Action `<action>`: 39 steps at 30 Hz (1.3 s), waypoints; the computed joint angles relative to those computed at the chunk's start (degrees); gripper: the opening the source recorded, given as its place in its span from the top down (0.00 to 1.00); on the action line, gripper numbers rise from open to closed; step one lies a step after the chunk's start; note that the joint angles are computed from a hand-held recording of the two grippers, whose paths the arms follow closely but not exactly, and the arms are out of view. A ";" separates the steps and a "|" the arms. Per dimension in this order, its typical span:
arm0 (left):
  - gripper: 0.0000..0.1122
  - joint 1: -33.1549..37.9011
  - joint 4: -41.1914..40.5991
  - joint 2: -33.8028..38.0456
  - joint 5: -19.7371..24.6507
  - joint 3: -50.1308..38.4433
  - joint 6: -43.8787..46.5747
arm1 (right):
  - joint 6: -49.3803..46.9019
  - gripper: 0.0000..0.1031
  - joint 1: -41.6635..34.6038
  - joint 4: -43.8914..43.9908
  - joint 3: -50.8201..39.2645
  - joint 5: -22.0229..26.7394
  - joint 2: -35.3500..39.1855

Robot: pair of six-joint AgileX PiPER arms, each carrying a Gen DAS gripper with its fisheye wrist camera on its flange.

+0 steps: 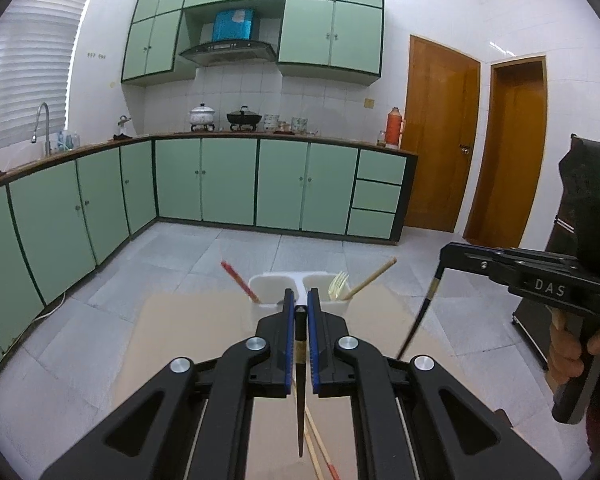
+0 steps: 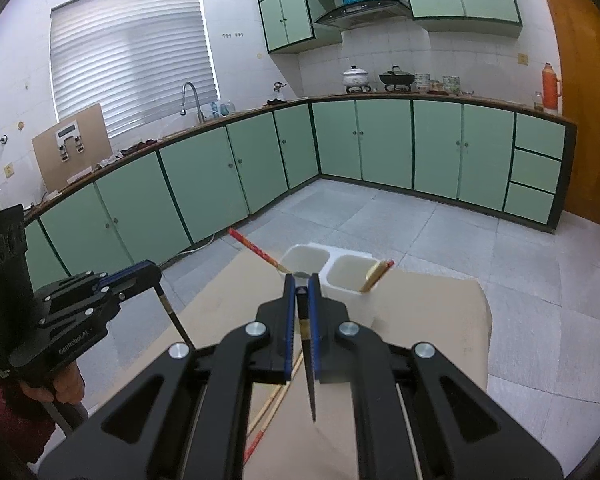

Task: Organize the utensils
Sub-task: 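Carry both black chopsticks to the white holder and release them into it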

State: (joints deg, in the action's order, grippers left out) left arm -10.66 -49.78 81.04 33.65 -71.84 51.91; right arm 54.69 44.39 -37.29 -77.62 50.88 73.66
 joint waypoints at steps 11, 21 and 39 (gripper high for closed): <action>0.94 -1.79 1.31 8.22 0.45 -19.56 -5.53 | -17.97 0.95 -10.97 11.16 -19.16 -0.72 7.89; 0.94 -5.95 16.62 26.31 1.80 -50.22 -23.44 | -29.62 0.95 -19.35 17.81 -41.32 2.77 20.99; 0.64 -7.51 21.87 31.79 -2.16 -43.27 -25.47 | -15.09 0.55 -21.97 9.18 -19.12 -8.15 18.31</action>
State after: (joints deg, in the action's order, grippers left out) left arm -18.16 -27.91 112.84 31.49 -115.10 26.43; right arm 39.59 22.42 -28.11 -96.74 42.72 91.97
